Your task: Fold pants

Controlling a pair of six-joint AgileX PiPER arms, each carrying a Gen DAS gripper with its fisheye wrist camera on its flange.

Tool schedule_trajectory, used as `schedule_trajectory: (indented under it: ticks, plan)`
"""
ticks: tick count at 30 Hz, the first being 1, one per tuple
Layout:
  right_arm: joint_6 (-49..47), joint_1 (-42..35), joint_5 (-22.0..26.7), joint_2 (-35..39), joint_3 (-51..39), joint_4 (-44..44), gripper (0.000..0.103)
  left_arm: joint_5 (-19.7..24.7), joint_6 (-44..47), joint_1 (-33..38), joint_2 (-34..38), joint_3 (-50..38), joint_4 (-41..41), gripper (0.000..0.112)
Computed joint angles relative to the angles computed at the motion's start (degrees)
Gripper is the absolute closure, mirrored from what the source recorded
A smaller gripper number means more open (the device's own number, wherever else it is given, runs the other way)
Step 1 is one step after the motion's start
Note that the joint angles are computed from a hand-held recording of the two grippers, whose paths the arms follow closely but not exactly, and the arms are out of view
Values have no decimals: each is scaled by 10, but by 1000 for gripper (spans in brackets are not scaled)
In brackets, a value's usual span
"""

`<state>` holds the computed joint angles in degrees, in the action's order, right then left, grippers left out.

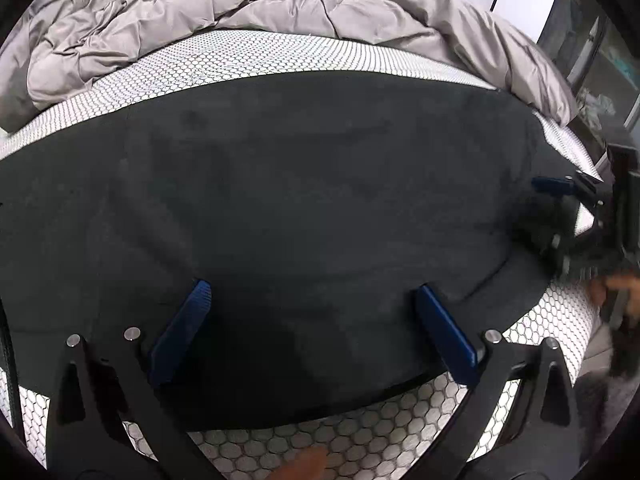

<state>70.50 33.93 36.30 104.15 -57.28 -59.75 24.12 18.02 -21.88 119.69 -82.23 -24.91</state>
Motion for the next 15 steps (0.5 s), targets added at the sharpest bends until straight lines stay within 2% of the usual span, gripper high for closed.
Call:
schedule_trajectory:
  ticks: [3, 5, 6, 8, 9, 10, 11, 12, 13, 15]
  plan:
    - [102, -45, 84, -72, 86, -52, 4, -10, 14, 12, -11, 22, -8, 11]
    - [179, -105, 103, -121, 148, -91, 2, -11, 36, 21, -7, 21, -26, 11]
    - [212, -149, 87, -142, 177, -115, 1, -13, 22, 18, -7, 20, -10, 11]
    - [248, -207, 9, -185, 211, -131, 0, -17, 8, 16, -3, 19, 9, 11]
    - [250, -217, -7, -193, 217, -128, 0, -19, -9, 13, -5, 18, 25, 11]
    - [241, -212, 0, -202, 219, -129, 0, -19, -8, 16, -11, 24, 24, 11]
    - [247, -185, 30, -211, 221, -144, 0, -16, -18, 16, -14, 24, 32, 11]
    - [250, -148, 82, -214, 216, -136, 0, -10, -22, 17, -22, 24, 34, 11]
    - [250, -104, 138, -218, 207, -126, 0, -10, -4, 19, -33, 31, 13, 11]
    - [263, -35, 202, -224, 192, -118, 0, -20, 30, 18, -48, 41, -24, 11]
